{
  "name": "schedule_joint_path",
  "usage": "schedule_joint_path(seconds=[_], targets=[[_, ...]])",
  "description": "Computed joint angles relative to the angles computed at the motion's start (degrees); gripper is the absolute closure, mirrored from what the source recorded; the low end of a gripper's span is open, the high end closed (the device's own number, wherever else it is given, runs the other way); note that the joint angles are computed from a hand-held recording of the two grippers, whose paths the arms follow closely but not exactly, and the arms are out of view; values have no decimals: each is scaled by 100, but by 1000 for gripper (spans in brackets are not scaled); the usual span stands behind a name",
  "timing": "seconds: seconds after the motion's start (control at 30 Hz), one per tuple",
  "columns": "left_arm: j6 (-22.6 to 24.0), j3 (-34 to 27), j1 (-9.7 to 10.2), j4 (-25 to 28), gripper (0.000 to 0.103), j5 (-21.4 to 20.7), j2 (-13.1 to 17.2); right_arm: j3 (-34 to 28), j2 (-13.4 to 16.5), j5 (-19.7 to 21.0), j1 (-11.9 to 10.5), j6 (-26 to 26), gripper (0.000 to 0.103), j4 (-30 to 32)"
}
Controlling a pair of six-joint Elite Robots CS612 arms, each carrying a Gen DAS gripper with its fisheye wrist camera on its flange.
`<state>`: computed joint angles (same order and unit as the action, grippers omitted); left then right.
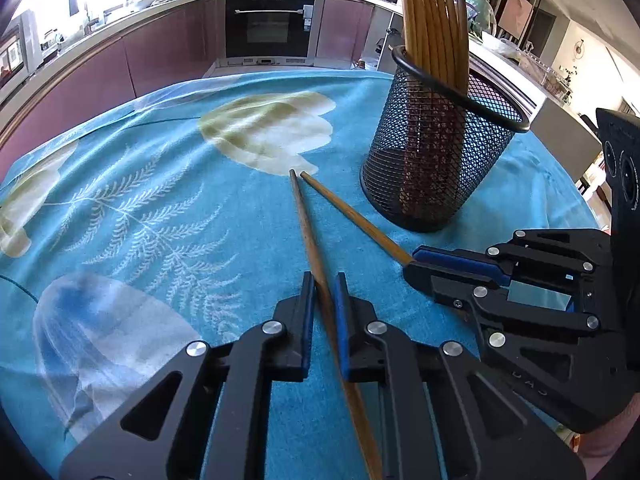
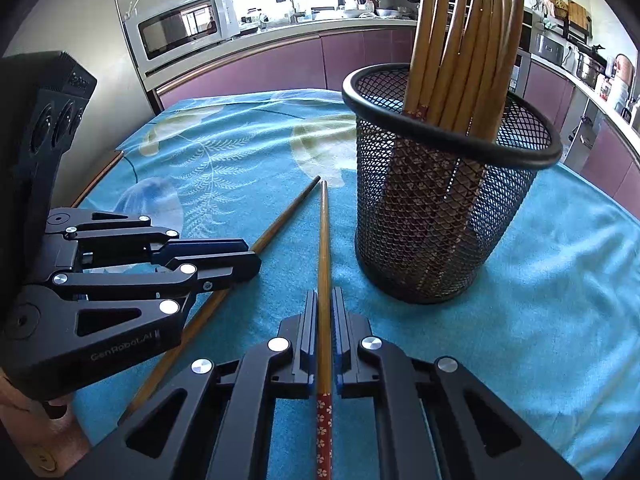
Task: Organize utensils
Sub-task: 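Lift both chopsticks off the cloth and tilt them upright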
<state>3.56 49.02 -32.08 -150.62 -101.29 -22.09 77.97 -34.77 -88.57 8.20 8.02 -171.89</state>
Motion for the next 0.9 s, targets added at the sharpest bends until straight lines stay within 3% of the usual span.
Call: schedule_joint_path(seconds=[0.9], targets=[[-194,425,64,-482,96,-237,-246,472,-191,710,-161,354,97,-693]])
